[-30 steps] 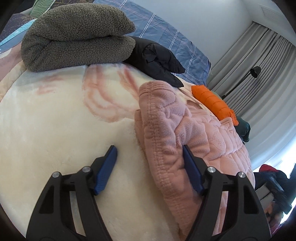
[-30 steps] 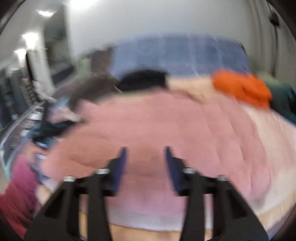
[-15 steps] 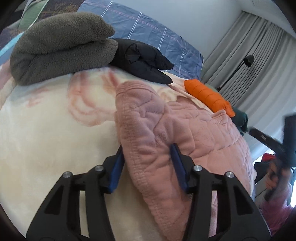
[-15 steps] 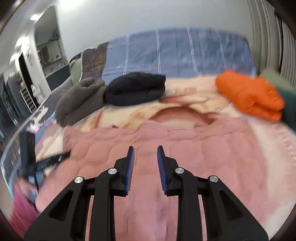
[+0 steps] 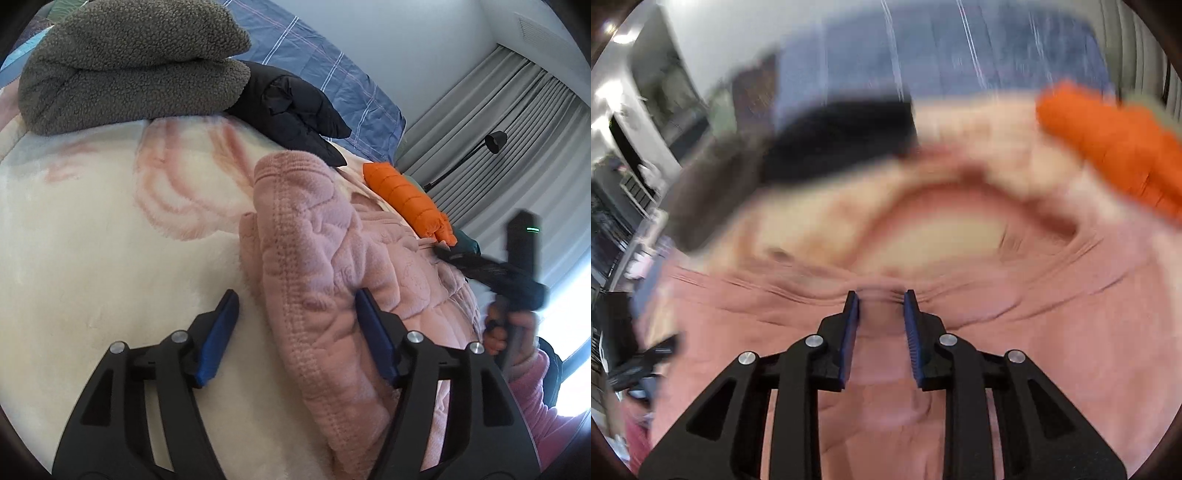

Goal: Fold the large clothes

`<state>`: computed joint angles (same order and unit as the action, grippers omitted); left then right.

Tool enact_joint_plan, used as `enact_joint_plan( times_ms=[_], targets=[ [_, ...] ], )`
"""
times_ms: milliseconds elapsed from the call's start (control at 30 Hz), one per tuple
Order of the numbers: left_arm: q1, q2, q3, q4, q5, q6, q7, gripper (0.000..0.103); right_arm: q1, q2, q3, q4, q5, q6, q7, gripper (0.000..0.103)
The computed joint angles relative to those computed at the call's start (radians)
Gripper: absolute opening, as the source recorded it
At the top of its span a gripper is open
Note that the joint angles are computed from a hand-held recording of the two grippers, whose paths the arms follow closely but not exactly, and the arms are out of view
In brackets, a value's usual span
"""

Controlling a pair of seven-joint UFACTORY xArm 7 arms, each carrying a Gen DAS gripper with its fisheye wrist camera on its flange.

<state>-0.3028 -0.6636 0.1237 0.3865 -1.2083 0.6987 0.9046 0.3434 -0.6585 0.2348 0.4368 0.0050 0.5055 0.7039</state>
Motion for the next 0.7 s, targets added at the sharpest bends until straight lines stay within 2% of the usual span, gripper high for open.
enact_joint_plan(
  times_ms=[33,133,267,300,333,400,433,500,633,700],
  targets=[
    [-0.001,0.004,0.003,0.003,-0.002,0.004,0.000,0.068,-0.012,0.018,0.010,-0.003,-0.036,-0.029,0.020,0.026],
    [0.004,0.026,-0.007,0.024,0.007,0.006,-0.016,0.069,-0.056,0.015,0.078,0.024,-0.088,0.007,0.052,0.027],
    [0.000,0.060,-0.021,0.066,0.041,0.012,-0.040,0.071,-0.023,-0.029,0.033,-0.007,-0.081,-0.020,0.039,0.029],
    [-0.001,0.071,-0.022,0.078,0.048,0.018,-0.051,0.071,-0.025,-0.072,0.043,-0.012,-0.080,-0.002,0.055,0.030],
    [0.000,0.078,-0.024,0.088,0.056,0.023,-0.062,0.071,-0.024,-0.134,0.068,-0.011,-0.084,0.048,0.082,0.031],
    [0.004,0.085,-0.028,0.099,0.080,0.030,-0.078,0.071,-0.026,-0.256,0.143,-0.011,-0.127,0.106,0.127,0.041],
    [0.007,0.085,-0.028,0.101,0.092,0.032,-0.082,0.071,-0.003,-0.310,0.175,-0.013,-0.146,0.118,0.129,0.044],
    [0.007,0.088,-0.026,0.103,0.101,0.033,-0.084,0.071,0.076,-0.382,0.248,0.006,-0.184,0.155,0.092,0.057],
    [0.003,0.099,-0.023,0.113,0.101,0.032,-0.086,0.071,0.218,-0.331,0.420,0.100,-0.246,0.215,-0.026,0.068],
    [0.002,0.108,-0.024,0.119,0.101,0.030,-0.088,0.072,0.271,-0.248,0.489,0.137,-0.264,0.179,-0.073,0.070]
  ],
)
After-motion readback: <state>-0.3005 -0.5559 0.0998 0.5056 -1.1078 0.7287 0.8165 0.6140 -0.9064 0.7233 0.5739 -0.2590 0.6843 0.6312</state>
